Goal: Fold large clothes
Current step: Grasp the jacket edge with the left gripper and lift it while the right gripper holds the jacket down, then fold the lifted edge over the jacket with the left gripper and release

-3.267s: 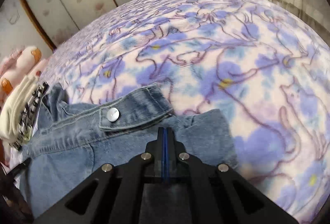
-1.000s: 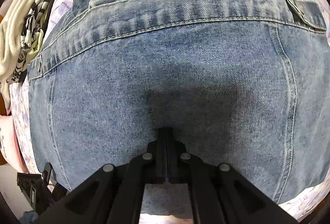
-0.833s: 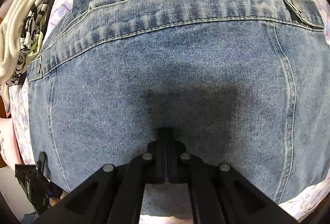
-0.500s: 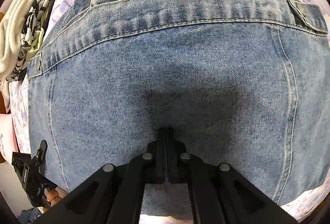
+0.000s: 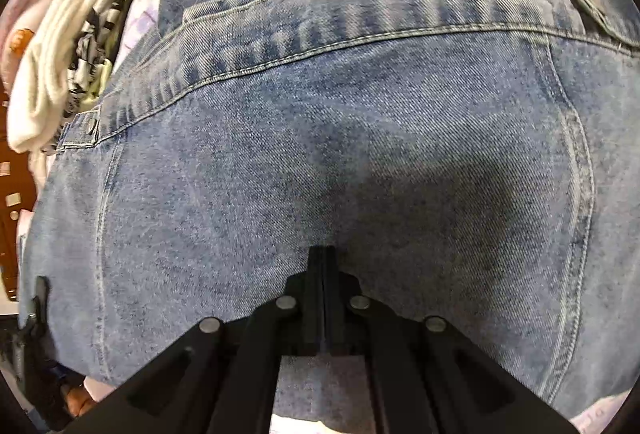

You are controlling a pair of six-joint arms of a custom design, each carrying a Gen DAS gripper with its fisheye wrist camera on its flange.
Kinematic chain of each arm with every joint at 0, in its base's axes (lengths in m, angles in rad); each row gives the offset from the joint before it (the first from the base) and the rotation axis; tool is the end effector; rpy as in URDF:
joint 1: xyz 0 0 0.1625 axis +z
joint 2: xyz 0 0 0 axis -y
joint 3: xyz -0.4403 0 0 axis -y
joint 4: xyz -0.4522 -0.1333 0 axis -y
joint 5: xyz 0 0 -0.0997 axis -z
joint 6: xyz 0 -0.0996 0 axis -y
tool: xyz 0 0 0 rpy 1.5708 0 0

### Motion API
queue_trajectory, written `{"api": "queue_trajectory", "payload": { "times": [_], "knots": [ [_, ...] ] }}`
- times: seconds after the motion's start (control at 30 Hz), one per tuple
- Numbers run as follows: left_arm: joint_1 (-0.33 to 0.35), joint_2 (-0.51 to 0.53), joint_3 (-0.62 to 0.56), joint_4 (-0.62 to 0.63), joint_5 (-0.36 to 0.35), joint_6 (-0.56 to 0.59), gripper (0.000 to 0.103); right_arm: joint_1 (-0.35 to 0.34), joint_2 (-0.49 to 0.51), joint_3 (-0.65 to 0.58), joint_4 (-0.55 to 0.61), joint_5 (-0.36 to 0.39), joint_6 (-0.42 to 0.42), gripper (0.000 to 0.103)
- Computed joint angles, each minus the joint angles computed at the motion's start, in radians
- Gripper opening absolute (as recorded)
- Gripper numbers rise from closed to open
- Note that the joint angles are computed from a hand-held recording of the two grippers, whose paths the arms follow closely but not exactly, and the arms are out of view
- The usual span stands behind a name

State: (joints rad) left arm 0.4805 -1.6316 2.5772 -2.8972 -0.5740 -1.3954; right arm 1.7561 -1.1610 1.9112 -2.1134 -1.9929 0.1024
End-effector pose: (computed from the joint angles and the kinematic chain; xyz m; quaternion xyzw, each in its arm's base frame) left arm -0.2106 -0.3544 0.2222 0.2205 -0.8387 0.4979 0.0062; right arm 0.1987 -0.5580 0.1486 0.0620 -0.9708 -0.0704 0.2207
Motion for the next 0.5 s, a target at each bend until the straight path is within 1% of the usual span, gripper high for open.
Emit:
{"api": "queue_trajectory", "payload": {
  "times": [0.03,0.1,0.13,0.17,0.23,0.33,0.4,0.47,0.5],
  "knots": [
    [-0.020,0.032,-0.036,0.036,0.026,0.004,0.008,-0.010,-0.010,0.010,-0.015,0.018,-0.017,0.000],
    [-0.056,0.076,-0.090,0.133,0.075,-0.031,0.008,-0.033,-0.031,0.027,-0.042,0.065,-0.062,0.000],
    [-0.068,0.108,-0.126,0.178,0.089,-0.043,0.008,-0.044,-0.040,0.034,-0.053,0.085,-0.082,0.000],
    [-0.089,0.133,-0.155,0.241,0.111,-0.084,0.008,-0.055,-0.051,0.043,-0.063,0.105,-0.109,0.000],
    [-0.101,0.217,-0.230,0.284,0.138,-0.102,0.008,-0.075,-0.065,0.045,-0.062,0.147,-0.155,0.000],
    [-0.122,0.337,-0.340,0.357,0.169,-0.153,0.009,-0.096,-0.064,0.017,-0.010,0.187,-0.191,0.000],
    [-0.139,0.420,-0.425,0.442,0.184,-0.192,0.009,-0.111,-0.063,-0.009,0.035,0.215,-0.219,0.000],
    [-0.148,0.516,-0.501,0.450,0.181,-0.164,0.009,-0.124,-0.078,-0.032,0.076,0.222,-0.251,0.000],
    [-0.145,0.560,-0.541,0.456,0.167,-0.143,0.010,-0.135,-0.100,-0.040,0.089,0.235,-0.269,0.000]
  ]
}}
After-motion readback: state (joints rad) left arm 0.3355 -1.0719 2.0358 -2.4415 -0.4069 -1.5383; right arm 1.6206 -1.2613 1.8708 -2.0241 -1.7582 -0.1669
